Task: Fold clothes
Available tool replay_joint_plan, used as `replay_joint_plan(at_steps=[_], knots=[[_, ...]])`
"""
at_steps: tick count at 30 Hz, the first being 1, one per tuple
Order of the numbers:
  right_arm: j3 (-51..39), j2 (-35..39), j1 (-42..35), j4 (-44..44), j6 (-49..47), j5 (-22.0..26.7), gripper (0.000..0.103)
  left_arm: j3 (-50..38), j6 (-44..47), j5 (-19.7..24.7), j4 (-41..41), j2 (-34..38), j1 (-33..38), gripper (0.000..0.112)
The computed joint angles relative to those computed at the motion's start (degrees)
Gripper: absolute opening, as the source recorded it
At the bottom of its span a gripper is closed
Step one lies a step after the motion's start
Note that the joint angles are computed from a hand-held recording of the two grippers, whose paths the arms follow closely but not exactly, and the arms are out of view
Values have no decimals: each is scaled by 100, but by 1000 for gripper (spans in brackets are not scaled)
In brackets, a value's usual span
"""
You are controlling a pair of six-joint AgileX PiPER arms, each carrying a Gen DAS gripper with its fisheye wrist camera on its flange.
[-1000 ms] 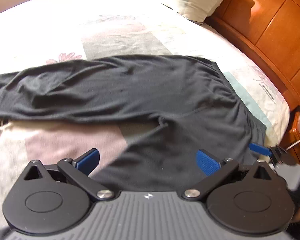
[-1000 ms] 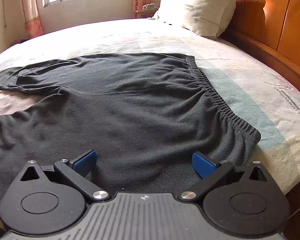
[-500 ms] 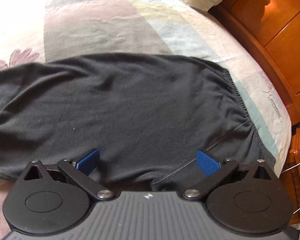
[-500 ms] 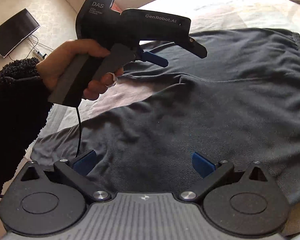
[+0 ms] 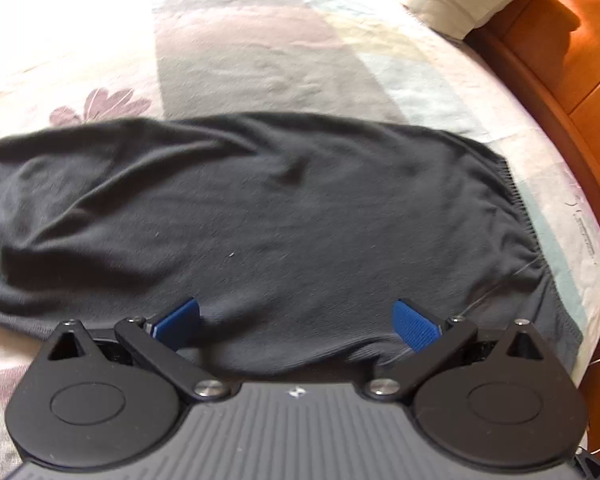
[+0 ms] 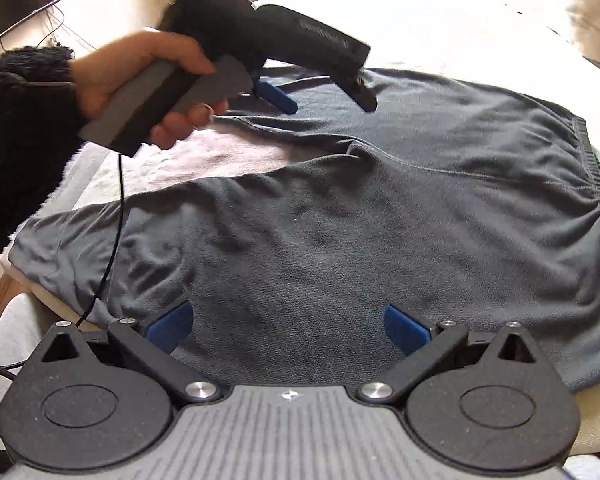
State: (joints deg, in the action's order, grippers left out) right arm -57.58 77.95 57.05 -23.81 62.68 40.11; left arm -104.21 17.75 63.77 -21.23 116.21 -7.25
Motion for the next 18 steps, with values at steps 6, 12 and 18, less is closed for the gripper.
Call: replay_joint_plan(at_steps=[6, 12, 18], knots=[[66, -40, -24, -16, 17, -100, 103, 799, 499, 74, -66, -708, 121, 102], [82, -10, -27, -37, 41, -166, 103, 185, 765, 340, -1142, -535, -143, 102], [148, -35, -77, -9, 88, -192, 103, 37, 608, 307, -1101, -32, -811, 102]])
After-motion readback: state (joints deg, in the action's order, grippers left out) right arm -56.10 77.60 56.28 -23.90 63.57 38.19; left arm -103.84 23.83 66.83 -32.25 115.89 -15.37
